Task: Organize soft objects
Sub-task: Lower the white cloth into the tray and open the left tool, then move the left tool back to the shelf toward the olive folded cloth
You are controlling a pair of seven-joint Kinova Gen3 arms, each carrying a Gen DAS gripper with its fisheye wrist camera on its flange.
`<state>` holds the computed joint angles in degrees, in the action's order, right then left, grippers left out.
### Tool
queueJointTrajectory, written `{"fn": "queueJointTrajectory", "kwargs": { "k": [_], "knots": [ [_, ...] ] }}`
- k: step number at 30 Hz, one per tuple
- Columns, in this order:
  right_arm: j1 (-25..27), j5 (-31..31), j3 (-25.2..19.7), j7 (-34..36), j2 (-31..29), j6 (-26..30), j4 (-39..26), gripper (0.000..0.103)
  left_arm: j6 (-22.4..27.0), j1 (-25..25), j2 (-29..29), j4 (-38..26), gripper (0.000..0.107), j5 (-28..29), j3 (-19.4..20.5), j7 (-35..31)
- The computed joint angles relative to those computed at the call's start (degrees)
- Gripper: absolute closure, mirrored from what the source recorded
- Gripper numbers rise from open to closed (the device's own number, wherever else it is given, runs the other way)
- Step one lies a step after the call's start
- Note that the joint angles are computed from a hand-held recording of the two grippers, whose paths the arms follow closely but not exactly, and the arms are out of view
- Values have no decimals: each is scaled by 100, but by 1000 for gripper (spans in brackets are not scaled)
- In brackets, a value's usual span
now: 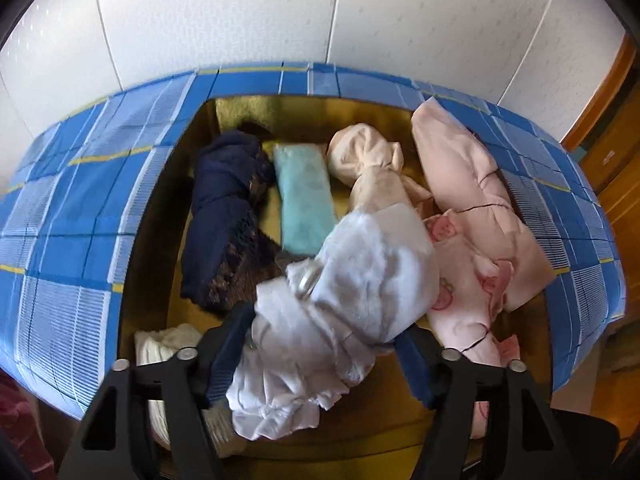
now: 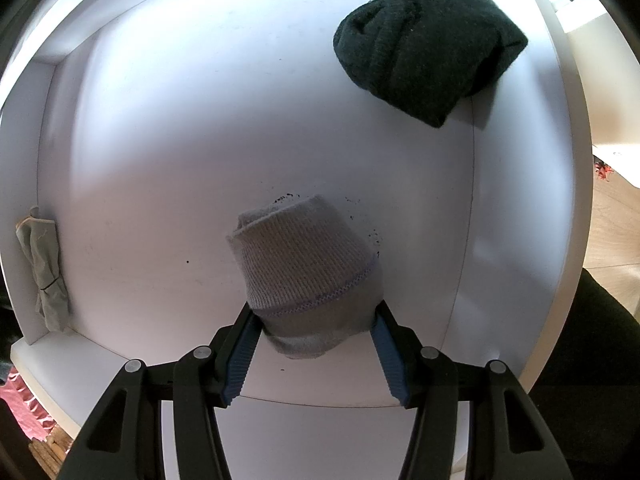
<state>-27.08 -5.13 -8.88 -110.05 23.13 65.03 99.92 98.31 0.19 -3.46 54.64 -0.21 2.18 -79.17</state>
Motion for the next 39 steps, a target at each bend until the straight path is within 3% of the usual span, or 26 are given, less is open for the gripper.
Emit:
{"fn": "queueJointTrajectory", "kwargs": {
  "k": [3,15,23,28,39],
  "knots": [
    [0,-4,3,-1,7,9,-7,47,-146,28,-128,-28,22,-58,35,-59],
    [-39,10,-3,-48,-27,87,-43,47,-532,-127,-831,294,21,310,-226,-185],
    [-44,12,-5,-57,-23,88,-46,47,-1046,-125,-1730,1051,16,481,-304,-272],
    [-60,16,-6,-81,-25,97,-46,47,-1422,-114,-2469,1652,11,321,-38,-365],
    [-90,-18,-29,-141,-51,40,25,47,-1019,-115,-2959,3139,8,344,218,-134]
  ]
}}
